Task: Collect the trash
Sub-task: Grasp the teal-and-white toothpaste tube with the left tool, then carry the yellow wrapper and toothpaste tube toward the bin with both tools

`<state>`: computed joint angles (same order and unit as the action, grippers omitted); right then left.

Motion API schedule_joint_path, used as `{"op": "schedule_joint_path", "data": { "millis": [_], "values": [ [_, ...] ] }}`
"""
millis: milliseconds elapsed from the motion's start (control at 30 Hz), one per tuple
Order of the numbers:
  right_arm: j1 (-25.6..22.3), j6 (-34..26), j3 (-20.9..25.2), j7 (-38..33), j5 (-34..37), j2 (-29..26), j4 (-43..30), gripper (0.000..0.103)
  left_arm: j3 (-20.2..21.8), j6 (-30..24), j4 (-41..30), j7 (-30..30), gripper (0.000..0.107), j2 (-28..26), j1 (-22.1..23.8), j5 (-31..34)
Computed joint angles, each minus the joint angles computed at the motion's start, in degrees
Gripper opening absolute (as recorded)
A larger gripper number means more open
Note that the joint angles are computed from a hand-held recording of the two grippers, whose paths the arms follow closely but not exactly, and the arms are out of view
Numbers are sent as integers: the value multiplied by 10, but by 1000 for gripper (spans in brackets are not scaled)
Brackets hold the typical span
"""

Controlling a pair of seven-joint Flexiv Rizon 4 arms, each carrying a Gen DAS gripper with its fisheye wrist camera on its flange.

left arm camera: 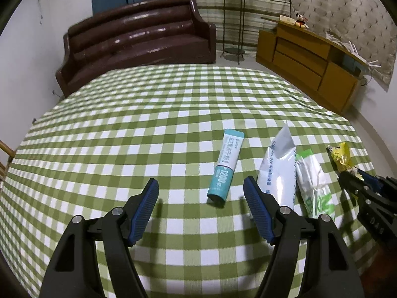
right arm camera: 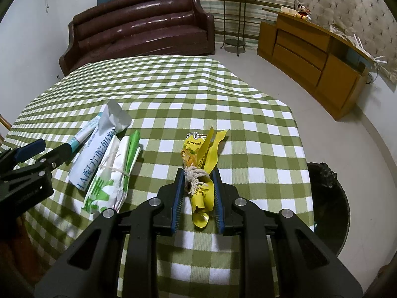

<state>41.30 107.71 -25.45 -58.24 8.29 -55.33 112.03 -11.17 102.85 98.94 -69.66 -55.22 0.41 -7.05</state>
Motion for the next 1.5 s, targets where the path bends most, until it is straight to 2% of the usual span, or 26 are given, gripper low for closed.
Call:
{"op": "schedule_joint_path", "data": {
  "millis": [300, 400, 667, 967, 1267, 1500],
  "values": [
    [-4, -11, -3, 3, -10, -2, -14, 22, -6, -41, -41, 33, 69, -16, 1, 2],
    [-4, -12, -3, 4, -12, -2, -14, 22, -11, -58, -53, 46, 66, -23, 3, -2],
    [-5, -11, -2, 6, -14, -2, -13, 22, -45, -54, -58, 85, 41, -33, 26, 4],
    [-5, -12, -3, 7, -15, -3, -15, 22, -44, -29, -47, 89, 19, -34, 21, 5],
    [-5, -12, -4, 7, -15, -3, -15, 22, -48, -22, -42, 85, 15, -35, 25, 11],
    [11, -20, -21, 11, -14, -8, -14, 22, -41, -18, -41, 82, 12, -34, 20, 13]
  ]
}}
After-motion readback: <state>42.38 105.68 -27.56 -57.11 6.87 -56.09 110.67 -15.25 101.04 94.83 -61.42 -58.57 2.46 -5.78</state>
